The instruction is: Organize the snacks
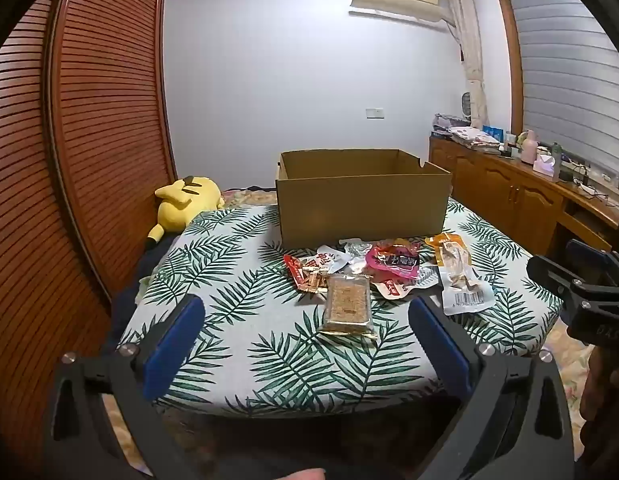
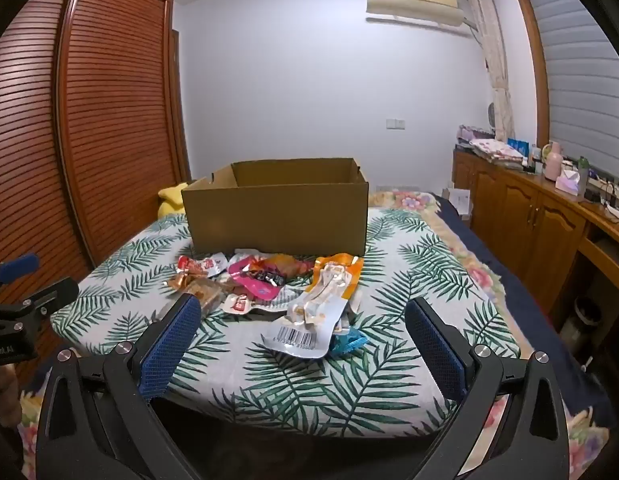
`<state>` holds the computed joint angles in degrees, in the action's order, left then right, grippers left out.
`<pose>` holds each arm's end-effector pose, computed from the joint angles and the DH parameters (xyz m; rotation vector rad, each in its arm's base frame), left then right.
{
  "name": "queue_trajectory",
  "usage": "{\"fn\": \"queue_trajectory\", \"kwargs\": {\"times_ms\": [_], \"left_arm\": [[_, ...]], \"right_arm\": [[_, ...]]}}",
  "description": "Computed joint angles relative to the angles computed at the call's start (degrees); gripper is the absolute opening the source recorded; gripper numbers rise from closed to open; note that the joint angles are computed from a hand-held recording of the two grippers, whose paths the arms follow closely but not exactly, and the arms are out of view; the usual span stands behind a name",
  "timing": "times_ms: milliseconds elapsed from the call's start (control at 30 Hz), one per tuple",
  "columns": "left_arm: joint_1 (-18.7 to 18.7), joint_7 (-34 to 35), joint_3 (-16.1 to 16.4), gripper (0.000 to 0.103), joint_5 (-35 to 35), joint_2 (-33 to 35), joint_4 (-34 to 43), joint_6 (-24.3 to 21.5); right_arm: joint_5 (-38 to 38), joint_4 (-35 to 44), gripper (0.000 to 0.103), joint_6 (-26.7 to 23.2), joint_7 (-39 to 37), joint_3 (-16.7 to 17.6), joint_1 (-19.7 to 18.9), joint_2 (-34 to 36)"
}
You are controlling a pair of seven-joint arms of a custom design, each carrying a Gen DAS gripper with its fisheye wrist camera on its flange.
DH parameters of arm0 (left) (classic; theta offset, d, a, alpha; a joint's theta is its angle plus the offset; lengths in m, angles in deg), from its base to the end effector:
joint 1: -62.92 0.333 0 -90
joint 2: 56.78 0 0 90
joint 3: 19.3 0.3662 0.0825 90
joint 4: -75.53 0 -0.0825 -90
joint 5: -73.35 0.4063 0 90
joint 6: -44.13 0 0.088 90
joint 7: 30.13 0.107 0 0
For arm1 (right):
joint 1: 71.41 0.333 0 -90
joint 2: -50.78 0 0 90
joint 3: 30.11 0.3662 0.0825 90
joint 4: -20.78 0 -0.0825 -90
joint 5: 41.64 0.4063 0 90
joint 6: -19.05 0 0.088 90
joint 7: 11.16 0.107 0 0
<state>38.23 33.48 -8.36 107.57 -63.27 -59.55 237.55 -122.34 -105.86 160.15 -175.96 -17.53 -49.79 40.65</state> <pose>0.5032 -0.1832 0.5366 -1.2242 1.9114 -1.1444 0.4443 0.3108 0.5364 -1.3554 1.7014 -1.0524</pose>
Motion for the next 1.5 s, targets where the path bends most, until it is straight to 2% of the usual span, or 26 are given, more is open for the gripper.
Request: {"fn": "queue_trajectory", "kwargs": {"times_ms": [67,167,300,367,433,467,500,533,700,733,867,933,967,1033,1100,1500], "left_arm": [[-1.00,-0.64,1.06,0.103,0.75,0.00,0.13,-0.13],[1.51,0.60,-1.55,0.103,-0.88,0.02,-0.14,0.29],[2.76,0.39,-2.60,0.103,-0.92,0.05,-0.24,0.68],[2.36,-0.40,-1.96,0.103,0.09,-0.28,-0.30,0.60],[3.45,0.14,-3.16,0.103,-0.63,-0.30,-0.55,0.82],[2.52,0.04,-2.27,0.103,-0.46,-0.30,-0.46,0.69],[0.31,-2.37,0.62,0.103,2.49,-0.22,0.23,0.39],[-0.45,-2.82,1.51,0.103,2.98,-0.04,0.45,0.42],[1.87,-2.26,-0.80,0.103,2.25,0.01,0.26,0.73],[1.35,-3.12,-0.03,0.103,3.28,0.05,0.42,0.73],[3.45,-2.10,-2.64,0.103,1.88,0.10,0.49,0.50],[2.96,-2.28,-2.10,0.103,2.14,0.16,0.59,0.48],[3.72,-1.69,-2.98,0.103,1.47,0.07,0.41,0.55],[3.48,-1.72,-2.76,0.103,1.53,-0.10,0.43,0.38],[1.30,-2.39,-0.56,0.103,2.38,-0.22,0.75,0.01],[0.68,0.76,-0.58,0.103,-1.05,-0.44,0.18,0.05]], "right_arm": [[0.42,0.11,0.103,-0.62,-0.91,0.10,0.09,0.06],[0.08,0.08,0.103,-0.62,-0.59,0.10,0.10,0.05],[0.16,0.09,0.103,-0.52,-0.52,0.04,0.15,0.05],[0.11,0.09,0.103,-0.52,-0.45,0.05,0.15,0.05],[0.09,0.08,0.103,-0.44,-0.44,0.03,0.15,0.06],[0.05,0.07,0.103,-0.43,-0.35,0.03,0.15,0.04],[0.02,0.06,0.103,-0.37,-0.35,0.02,0.14,0.04],[0.05,0.07,0.103,-0.47,-0.36,0.04,0.15,0.04],[0.10,0.10,0.103,-0.50,-0.36,0.06,0.18,0.03],[0.17,0.12,0.103,-0.50,-0.43,0.06,0.19,0.03],[0.23,0.16,0.103,-0.49,-0.57,0.09,0.21,-0.04],[0.16,0.16,0.103,-0.53,-0.61,0.12,0.20,-0.09],[-0.08,0.09,0.103,-0.46,-0.41,0.10,0.14,-0.02],[-0.16,0.04,0.103,-0.41,-0.38,0.07,0.13,-0.04],[-0.16,0.06,0.103,-0.32,-0.33,0.05,0.14,-0.01],[0.01,0.18,0.103,-0.95,-0.59,0.22,0.31,-0.06]]}}
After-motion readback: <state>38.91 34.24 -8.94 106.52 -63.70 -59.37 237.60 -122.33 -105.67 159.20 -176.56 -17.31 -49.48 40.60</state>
